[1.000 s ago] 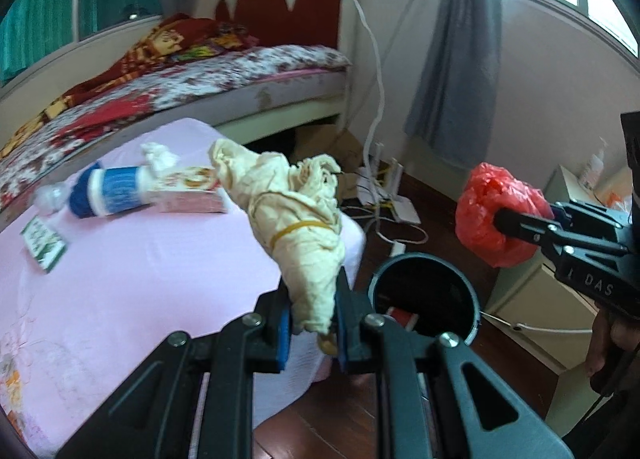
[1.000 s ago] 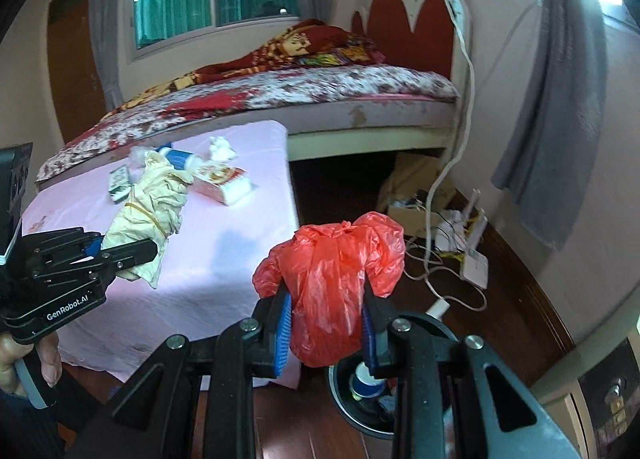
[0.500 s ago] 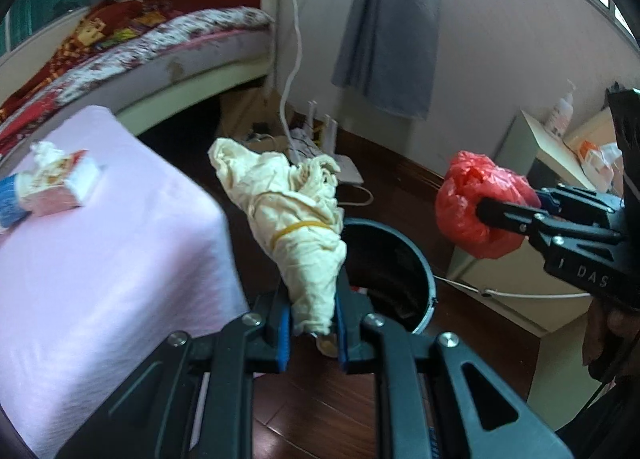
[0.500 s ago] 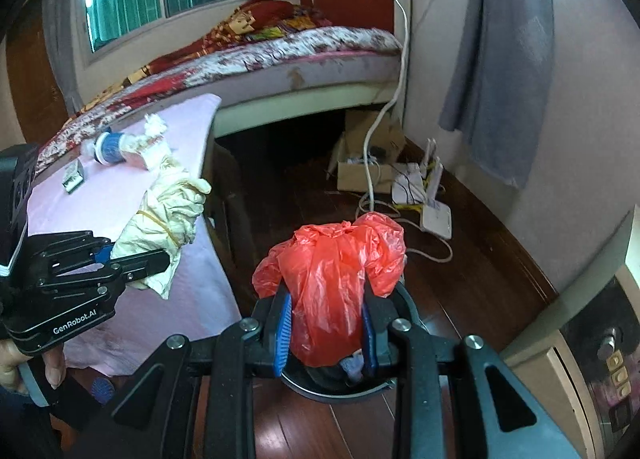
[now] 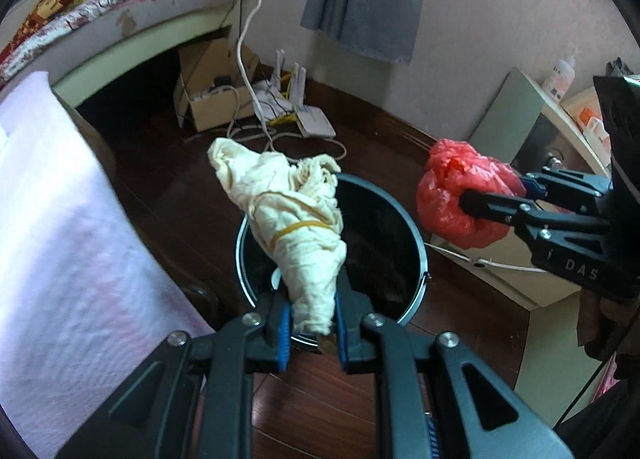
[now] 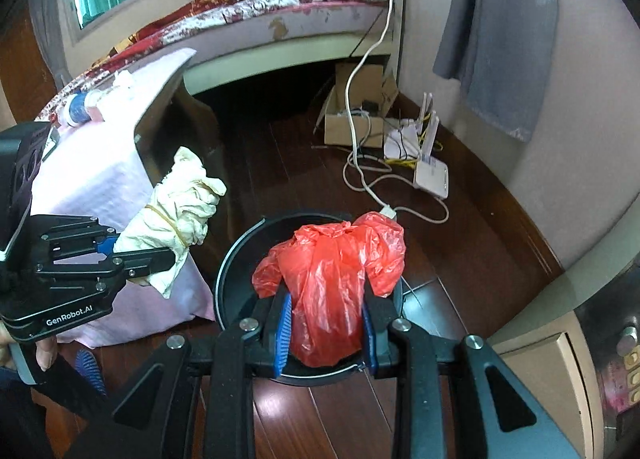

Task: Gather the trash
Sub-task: 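Carry the beige cloth and red bag over the black bin with both tools, then open both tools to drop the cloth and bag into the bin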

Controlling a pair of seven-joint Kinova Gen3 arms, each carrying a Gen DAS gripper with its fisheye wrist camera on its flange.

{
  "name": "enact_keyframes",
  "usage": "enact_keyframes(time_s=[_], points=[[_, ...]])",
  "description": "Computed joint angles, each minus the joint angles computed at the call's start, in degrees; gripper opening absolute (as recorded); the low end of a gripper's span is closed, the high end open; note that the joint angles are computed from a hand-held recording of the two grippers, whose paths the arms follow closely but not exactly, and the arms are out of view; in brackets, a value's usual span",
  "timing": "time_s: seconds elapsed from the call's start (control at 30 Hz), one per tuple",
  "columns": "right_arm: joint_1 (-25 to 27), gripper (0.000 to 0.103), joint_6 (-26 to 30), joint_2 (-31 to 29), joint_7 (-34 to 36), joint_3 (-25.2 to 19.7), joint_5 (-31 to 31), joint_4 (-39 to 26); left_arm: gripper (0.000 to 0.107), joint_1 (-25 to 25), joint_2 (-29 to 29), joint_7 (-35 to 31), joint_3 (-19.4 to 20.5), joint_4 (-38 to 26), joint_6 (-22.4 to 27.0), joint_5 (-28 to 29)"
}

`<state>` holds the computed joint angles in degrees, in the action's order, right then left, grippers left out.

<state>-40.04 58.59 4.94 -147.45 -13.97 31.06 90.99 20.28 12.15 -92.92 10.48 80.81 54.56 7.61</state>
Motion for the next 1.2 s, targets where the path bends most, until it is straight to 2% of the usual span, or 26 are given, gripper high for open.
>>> enact_keyframes(time_s=[0.33,0.57,0.7,0.77,0.8,0.83,0.87,1.2], points=[[3.00,0.031,-5.62,4.23,8.02,2.44,-5.90,1.42,0.018,-0.83,5.32,-1.98,0.43,-2.21,2.48,3.12],[3.45,0.031,-5.83,8.42,15.73,3.73,-10.78,-0.53,0.019,-1.38,8.69,-3.29,0.58,-4.50,4.97,4.55],[3.94,0.032,-5.41,10.11,19.10,4.30,-13.94,-1.25,0.024,-2.01,9.74,-4.04,0.65,-4.98,6.01,5.97],[3.71,0.045,-4.24,11.14,19.70,4.97,-14.27,-1.79,0.040,-1.86,9.75,-3.44,0.47,-4.85,6.09,6.26],[3.13,0.069,-3.24,11.75,18.69,5.54,-13.35,-2.13,0.069,-1.48,9.58,-2.25,0.36,-4.65,5.65,5.24],[1.75,0.093,-1.71,12.18,16.74,6.70,-11.65,-2.29,0.093,-0.09,8.62,-0.47,-0.81,-3.70,4.28,3.77],[1.44,0.098,-1.12,12.23,15.73,6.89,-10.79,-2.13,0.098,1.28,7.14,1.25,-2.13,-2.04,2.04,2.42],[0.81,0.103,4.10,8.43,10.41,6.10,-7.33,-2.21,0.100,2.47,-1.18,11.14,-2.16,3.85,-2.36,-7.10]])
